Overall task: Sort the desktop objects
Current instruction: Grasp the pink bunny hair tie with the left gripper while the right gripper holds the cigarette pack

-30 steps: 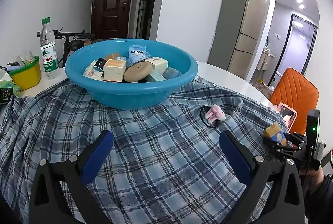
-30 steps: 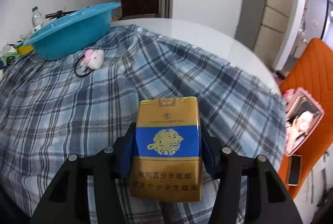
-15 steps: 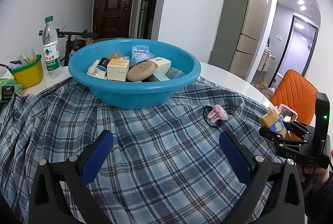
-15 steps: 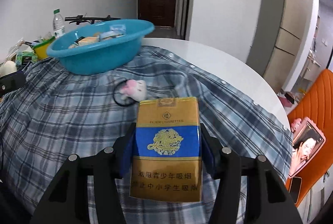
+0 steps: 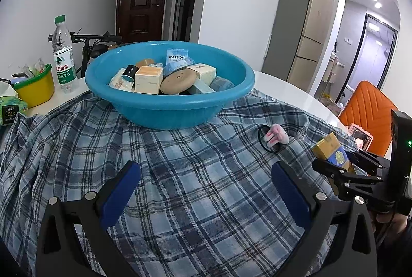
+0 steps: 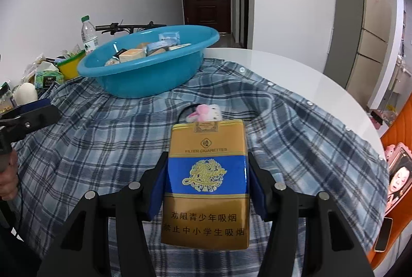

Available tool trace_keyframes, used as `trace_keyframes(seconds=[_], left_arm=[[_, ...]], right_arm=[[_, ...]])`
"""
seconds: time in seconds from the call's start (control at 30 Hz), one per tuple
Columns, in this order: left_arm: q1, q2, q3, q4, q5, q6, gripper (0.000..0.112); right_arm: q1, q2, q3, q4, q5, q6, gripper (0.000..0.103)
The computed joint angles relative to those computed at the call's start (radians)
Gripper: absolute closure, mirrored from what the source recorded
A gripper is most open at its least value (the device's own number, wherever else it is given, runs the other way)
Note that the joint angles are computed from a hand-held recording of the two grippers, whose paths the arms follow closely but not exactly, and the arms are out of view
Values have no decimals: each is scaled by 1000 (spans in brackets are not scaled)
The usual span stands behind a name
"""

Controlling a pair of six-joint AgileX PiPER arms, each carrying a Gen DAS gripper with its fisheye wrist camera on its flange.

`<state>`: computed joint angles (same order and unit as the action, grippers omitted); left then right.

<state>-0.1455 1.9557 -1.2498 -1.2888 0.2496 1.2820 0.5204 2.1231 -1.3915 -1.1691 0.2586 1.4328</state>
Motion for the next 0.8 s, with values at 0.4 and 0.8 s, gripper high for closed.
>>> trace_keyframes(seconds=[0.4,0.8], left_arm=[[-65,124,-185,453,17,-404,9],[-149,396,-652,887,271,-948,9]], right_arm=[[-27,12,23,-115,-47,163,49],[-95,68,-98,316,-16,-231,49]])
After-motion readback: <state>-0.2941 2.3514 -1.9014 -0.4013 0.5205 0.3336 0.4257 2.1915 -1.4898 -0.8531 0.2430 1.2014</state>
